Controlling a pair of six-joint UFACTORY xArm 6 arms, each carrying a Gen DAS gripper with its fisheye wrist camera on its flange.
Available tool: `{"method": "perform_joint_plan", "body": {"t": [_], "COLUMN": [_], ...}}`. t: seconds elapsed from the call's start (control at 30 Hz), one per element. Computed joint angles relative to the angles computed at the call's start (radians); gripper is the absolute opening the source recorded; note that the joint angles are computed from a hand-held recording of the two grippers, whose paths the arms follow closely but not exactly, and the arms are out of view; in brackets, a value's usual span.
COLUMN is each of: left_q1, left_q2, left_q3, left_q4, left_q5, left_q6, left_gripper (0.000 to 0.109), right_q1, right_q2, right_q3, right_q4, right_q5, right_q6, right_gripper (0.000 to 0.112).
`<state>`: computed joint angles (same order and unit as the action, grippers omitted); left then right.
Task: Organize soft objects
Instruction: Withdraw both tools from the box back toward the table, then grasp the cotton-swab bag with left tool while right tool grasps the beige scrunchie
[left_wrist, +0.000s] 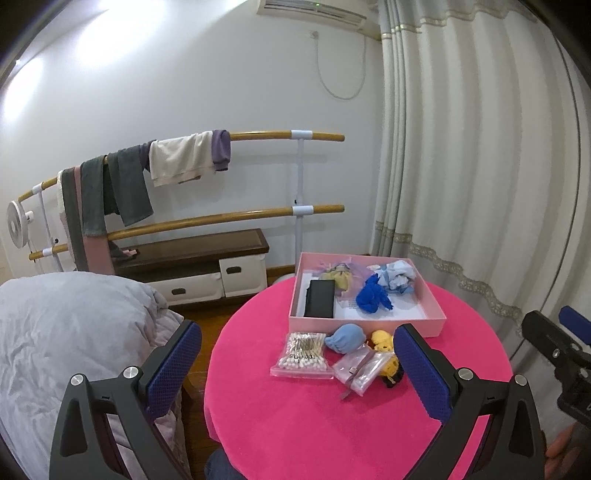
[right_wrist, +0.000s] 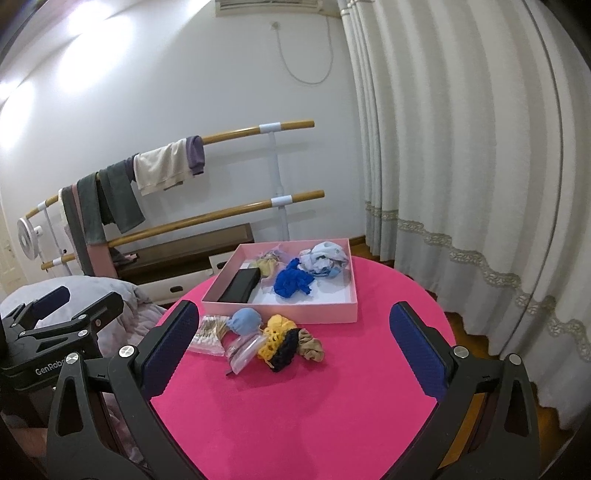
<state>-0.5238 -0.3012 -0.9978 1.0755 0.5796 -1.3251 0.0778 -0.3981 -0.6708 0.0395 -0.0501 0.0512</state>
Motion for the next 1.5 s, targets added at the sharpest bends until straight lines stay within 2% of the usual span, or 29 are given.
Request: {"method": "perform_joint_plan", "body": {"t": [0.3,0.73,1.0,1.2,1.5], "left_q1": [0.036,0.129,0.176,0.195,0.214], "left_q2": [0.047,0.311,0.551,0.737,0.975], "left_q3": [-0.009,-0.174,-0.382,-0.564,-0.830], "left_q4": [-0.029,-0.270,-0.413,-0.500,-0.623], "left_q5": [-0.028,-0.088,-0.087,-0.060,0.011], "left_q6": [0.022,0.251,0.415,0.511,0.636], "left_gripper": [0.103,0.103,0.103,0.103,0.103], "right_q1": [-0.010,-0.036,-0.052,-0.059,-0.057], "right_q2": [0.055,0.263,0.466,0.592,0.693], "right_q3": [-0.040,-0.166,-0.319,-0.420,-0.512], "right_q4": [0.041,0.197,0.182,0.096,0.140], "right_q5": [0.012,0.118,0.224,0.297,0.331], "right_q6": [-0.033,-0.181,-0.203,-0.165,-0.236], "right_gripper": [0.103,0.103,0.102,0.092,0.078]}}
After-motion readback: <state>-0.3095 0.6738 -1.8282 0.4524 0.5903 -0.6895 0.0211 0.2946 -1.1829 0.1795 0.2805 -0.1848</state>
